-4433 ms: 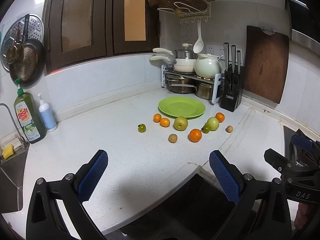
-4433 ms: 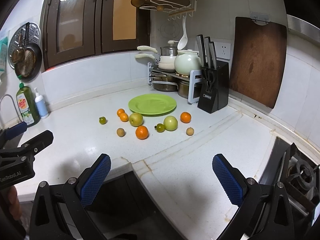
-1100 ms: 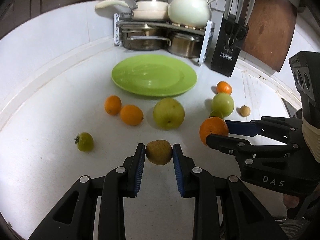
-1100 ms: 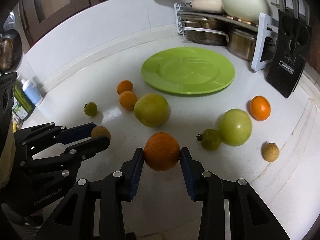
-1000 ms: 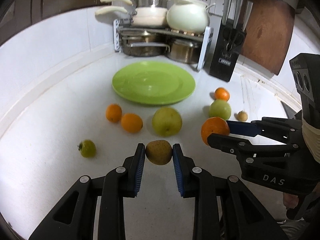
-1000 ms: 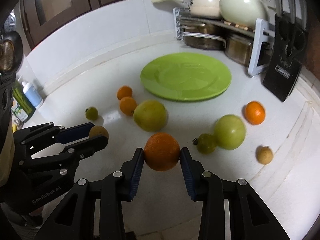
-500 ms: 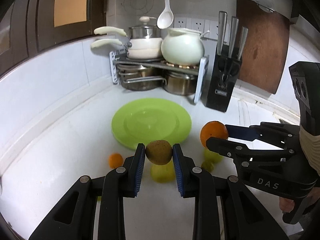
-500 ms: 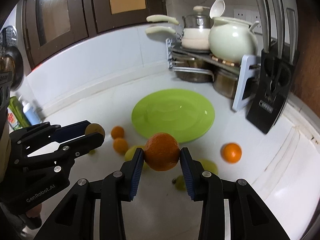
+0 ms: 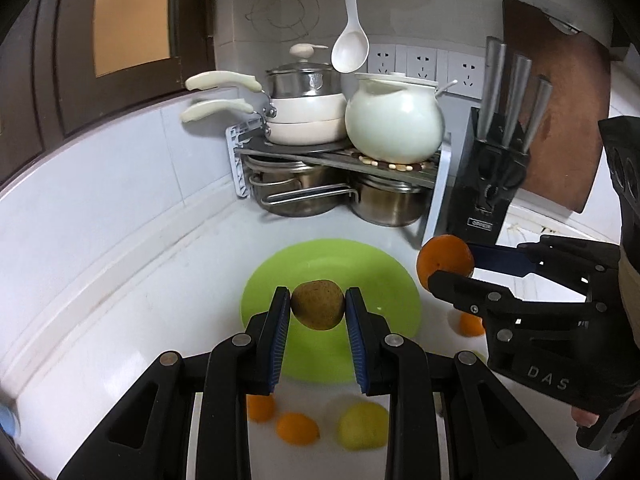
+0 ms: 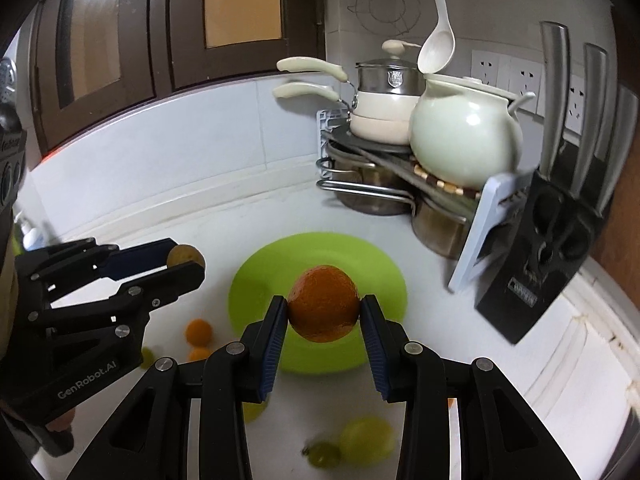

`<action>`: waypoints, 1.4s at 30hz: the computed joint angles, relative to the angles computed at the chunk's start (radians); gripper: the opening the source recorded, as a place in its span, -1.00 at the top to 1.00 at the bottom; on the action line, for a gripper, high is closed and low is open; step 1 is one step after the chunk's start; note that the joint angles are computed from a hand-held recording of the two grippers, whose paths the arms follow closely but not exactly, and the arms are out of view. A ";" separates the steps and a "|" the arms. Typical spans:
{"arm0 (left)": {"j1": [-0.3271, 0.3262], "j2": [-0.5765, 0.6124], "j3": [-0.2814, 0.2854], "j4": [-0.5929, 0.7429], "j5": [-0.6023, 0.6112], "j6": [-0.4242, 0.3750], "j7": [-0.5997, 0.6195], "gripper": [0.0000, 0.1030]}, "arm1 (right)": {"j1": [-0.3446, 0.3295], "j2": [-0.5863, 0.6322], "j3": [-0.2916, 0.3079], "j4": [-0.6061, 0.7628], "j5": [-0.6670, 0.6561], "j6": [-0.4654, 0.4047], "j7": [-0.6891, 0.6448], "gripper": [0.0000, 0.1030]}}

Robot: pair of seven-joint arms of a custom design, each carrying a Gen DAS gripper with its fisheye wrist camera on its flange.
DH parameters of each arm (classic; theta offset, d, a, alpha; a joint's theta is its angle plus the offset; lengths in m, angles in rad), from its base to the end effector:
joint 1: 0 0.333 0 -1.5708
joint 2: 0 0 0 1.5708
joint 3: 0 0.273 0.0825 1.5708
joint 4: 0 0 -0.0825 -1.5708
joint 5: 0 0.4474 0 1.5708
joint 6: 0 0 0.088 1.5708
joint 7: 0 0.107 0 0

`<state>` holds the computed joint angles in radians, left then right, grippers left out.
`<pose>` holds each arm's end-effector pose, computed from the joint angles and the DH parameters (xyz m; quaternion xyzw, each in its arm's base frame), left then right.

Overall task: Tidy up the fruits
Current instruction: 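Carry the brown fruit and orange over the green plate and release both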

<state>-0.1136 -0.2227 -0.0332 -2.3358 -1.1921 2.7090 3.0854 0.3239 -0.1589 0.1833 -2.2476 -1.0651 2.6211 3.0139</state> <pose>0.5661 -0.0508 0.3993 -0.3813 0.8104 -0.3944 0.2057 0.5075 0.3061 0.4058 -0.6013 0.6725 -0.3231 0.2860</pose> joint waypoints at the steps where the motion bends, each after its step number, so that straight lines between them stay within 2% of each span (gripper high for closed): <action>1: 0.002 0.028 -0.005 0.028 0.022 -0.001 -0.020 0.45 | -0.002 0.010 -0.005 0.010 0.006 0.002 -0.014 0.25; 10: 0.048 0.237 -0.067 0.235 0.211 -0.017 -0.192 0.45 | -0.010 0.144 -0.067 0.121 0.125 0.046 -0.162 0.25; 18: 0.086 0.395 -0.119 0.387 0.411 -0.054 -0.367 0.45 | 0.007 0.260 -0.106 0.234 0.275 0.027 -0.298 0.25; 25: 0.099 0.512 -0.139 0.501 0.579 -0.100 -0.528 0.45 | 0.010 0.351 -0.132 0.312 0.422 0.019 -0.428 0.25; 32: 0.093 0.592 -0.146 0.576 0.720 -0.121 -0.644 0.45 | 0.006 0.414 -0.145 0.369 0.538 0.002 -0.525 0.25; 42: 0.099 0.650 -0.156 0.633 0.793 -0.147 -0.711 0.45 | 0.003 0.469 -0.157 0.412 0.633 -0.001 -0.598 0.25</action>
